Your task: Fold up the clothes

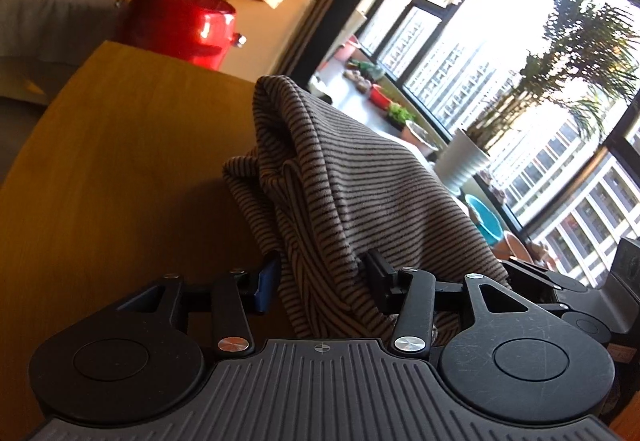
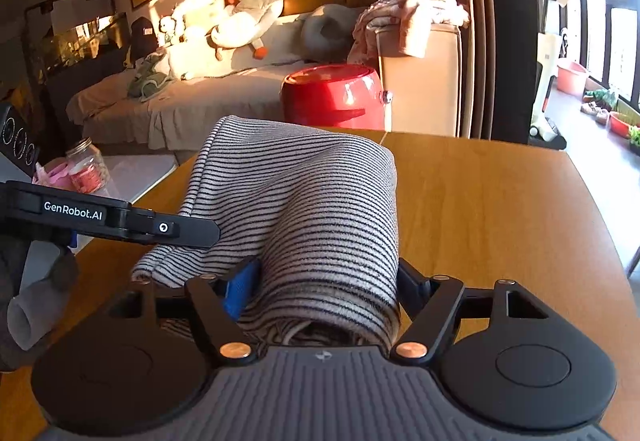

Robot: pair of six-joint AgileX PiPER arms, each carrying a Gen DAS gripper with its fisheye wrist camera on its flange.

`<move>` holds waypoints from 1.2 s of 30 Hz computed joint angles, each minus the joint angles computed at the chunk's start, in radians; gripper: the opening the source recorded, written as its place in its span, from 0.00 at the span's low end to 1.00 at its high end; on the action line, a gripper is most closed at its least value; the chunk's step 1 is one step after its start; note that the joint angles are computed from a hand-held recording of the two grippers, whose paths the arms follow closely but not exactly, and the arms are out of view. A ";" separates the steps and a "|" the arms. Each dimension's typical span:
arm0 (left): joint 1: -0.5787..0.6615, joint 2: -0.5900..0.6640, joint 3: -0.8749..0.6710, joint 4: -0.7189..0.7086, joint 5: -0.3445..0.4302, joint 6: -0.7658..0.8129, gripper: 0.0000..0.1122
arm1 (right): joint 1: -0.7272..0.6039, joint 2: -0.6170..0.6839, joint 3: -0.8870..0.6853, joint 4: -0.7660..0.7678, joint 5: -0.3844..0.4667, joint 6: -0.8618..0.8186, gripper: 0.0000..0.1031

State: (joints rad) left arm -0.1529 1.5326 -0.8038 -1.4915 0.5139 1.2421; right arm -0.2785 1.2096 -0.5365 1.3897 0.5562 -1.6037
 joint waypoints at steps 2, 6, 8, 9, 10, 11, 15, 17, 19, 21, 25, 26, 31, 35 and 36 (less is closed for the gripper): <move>0.010 0.047 -0.054 0.009 -0.008 -0.004 0.46 | 0.046 0.074 -0.039 0.092 -0.041 -0.065 0.70; 0.027 0.100 -0.119 0.027 -0.019 -0.030 0.47 | 0.099 0.180 -0.113 0.191 -0.074 -0.125 0.71; 0.034 0.106 -0.126 0.030 -0.014 -0.029 0.49 | 0.111 0.196 -0.129 0.201 -0.080 -0.138 0.74; 0.038 0.109 -0.129 0.031 -0.012 -0.028 0.50 | 0.109 0.199 -0.134 0.192 -0.078 -0.137 0.77; 0.042 0.111 -0.130 0.030 -0.007 -0.024 0.50 | 0.099 0.201 -0.146 0.158 -0.064 -0.109 0.80; 0.046 0.112 -0.130 0.026 -0.001 -0.018 0.51 | 0.079 0.203 -0.164 0.106 -0.035 -0.059 0.80; 0.060 0.122 -0.133 0.014 0.021 0.005 0.51 | -0.033 0.206 -0.247 -0.009 0.134 0.062 0.83; 0.066 0.127 -0.134 0.008 0.031 0.015 0.52 | -0.077 0.226 -0.308 -0.028 0.211 0.113 0.87; 0.071 0.130 -0.132 0.001 0.037 0.026 0.52 | -0.092 0.277 -0.387 -0.043 0.252 0.201 0.91; 0.073 0.131 -0.130 -0.004 0.040 0.033 0.53 | -0.069 0.345 -0.471 -0.060 0.227 0.297 0.91; 0.067 0.125 -0.126 0.002 0.027 0.035 0.53 | 0.013 0.527 -0.683 -0.217 0.179 0.622 0.91; 0.064 0.121 -0.125 0.009 0.020 0.030 0.53 | 0.026 0.580 -0.744 -0.261 0.199 0.703 0.91; 0.061 0.104 -0.118 0.033 -0.016 0.016 0.53 | 0.062 0.590 -0.776 -0.174 0.246 0.529 0.50; 0.071 0.111 -0.112 -0.004 -0.006 0.049 0.55 | 0.077 0.551 -0.747 -0.165 0.196 0.465 0.32; 0.070 0.113 -0.113 -0.012 -0.004 0.055 0.55 | 0.110 0.547 -0.745 -0.256 0.105 0.521 0.32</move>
